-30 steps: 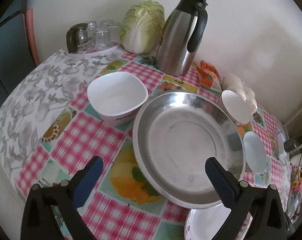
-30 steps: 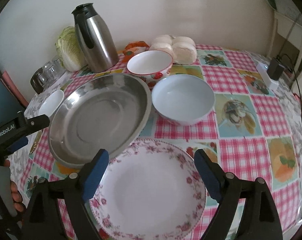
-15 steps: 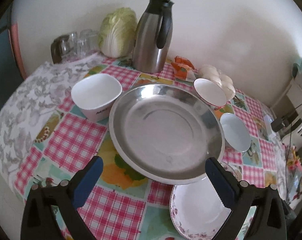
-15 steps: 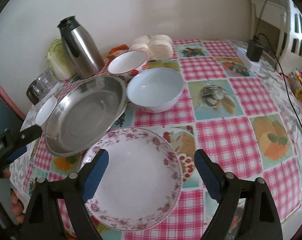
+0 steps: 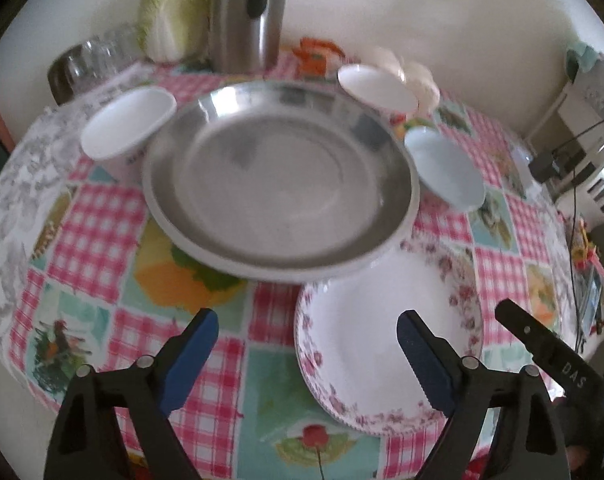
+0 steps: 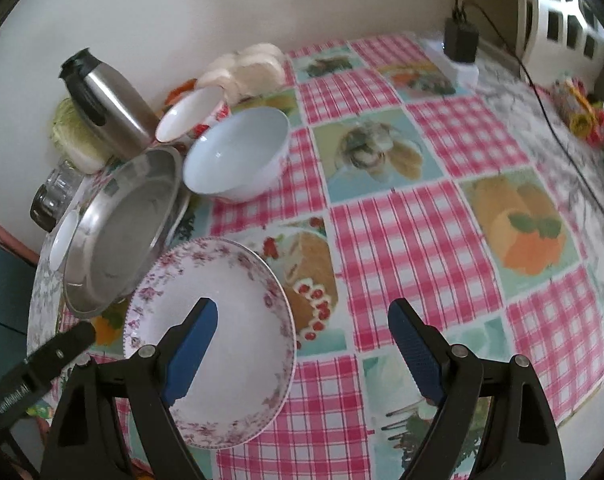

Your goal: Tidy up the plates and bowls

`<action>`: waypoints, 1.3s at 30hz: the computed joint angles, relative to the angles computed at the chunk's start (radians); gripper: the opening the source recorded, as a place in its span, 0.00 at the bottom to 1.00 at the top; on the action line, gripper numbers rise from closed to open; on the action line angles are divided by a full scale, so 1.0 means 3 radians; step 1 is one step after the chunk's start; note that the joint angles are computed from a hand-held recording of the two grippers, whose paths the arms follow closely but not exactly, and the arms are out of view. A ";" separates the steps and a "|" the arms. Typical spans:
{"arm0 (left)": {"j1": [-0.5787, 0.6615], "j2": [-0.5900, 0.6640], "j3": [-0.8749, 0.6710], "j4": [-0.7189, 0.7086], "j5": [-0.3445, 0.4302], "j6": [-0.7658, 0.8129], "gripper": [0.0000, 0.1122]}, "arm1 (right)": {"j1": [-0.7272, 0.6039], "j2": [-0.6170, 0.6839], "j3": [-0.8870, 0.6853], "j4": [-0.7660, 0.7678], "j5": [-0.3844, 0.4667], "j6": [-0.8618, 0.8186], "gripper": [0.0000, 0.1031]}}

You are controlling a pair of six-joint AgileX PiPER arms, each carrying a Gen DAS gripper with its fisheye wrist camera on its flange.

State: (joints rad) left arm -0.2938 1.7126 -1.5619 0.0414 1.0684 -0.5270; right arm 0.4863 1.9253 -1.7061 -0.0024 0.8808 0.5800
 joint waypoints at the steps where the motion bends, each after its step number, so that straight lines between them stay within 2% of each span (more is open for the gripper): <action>1: 0.0001 0.0030 -0.0012 -0.0032 0.0031 0.0012 0.81 | -0.0024 0.0030 -0.0011 0.0094 0.0030 -0.0052 0.85; 6: 0.0066 0.0197 -0.0076 -0.0189 0.0145 0.0085 0.80 | -0.0131 0.0162 -0.0039 0.0558 0.0074 -0.0302 0.84; 8: 0.0103 0.0278 -0.0117 -0.0278 0.0189 0.0106 0.80 | -0.0147 0.0213 -0.0052 0.0654 0.0103 -0.0356 0.70; 15: 0.0230 0.0477 -0.0185 -0.0590 0.0241 0.0212 0.57 | -0.0215 0.0337 -0.0045 0.1107 0.0105 -0.0648 0.53; 17: 0.0254 0.0505 -0.0192 -0.0640 0.0229 0.0228 0.47 | -0.0238 0.0348 -0.0023 0.1211 0.0079 -0.0691 0.38; 20: 0.0322 0.0557 -0.0211 -0.0775 0.0220 0.0276 0.39 | -0.0282 0.0355 0.0002 0.1320 0.0066 -0.0759 0.21; 23: 0.0401 0.0663 -0.0281 -0.0926 0.0250 0.0307 0.30 | -0.0278 0.0391 -0.0054 0.1298 0.0108 -0.0751 0.12; 26: 0.0409 0.0714 -0.0335 -0.0902 0.0271 0.0294 0.26 | -0.0282 0.0430 -0.0123 0.1269 0.0141 -0.0748 0.11; 32: 0.0334 0.0712 -0.0317 -0.0882 0.0265 0.0346 0.26 | -0.0263 0.0482 -0.0241 0.1069 0.0205 -0.0647 0.11; 39: 0.0160 0.0834 -0.0465 -0.0890 0.0306 0.0476 0.26 | -0.0365 0.0334 -0.0011 0.0990 0.0150 -0.0602 0.11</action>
State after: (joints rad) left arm -0.2457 1.9628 -1.7016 -0.2257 1.1603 -0.3842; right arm 0.3769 2.0255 -1.7094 0.2947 0.9259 0.3994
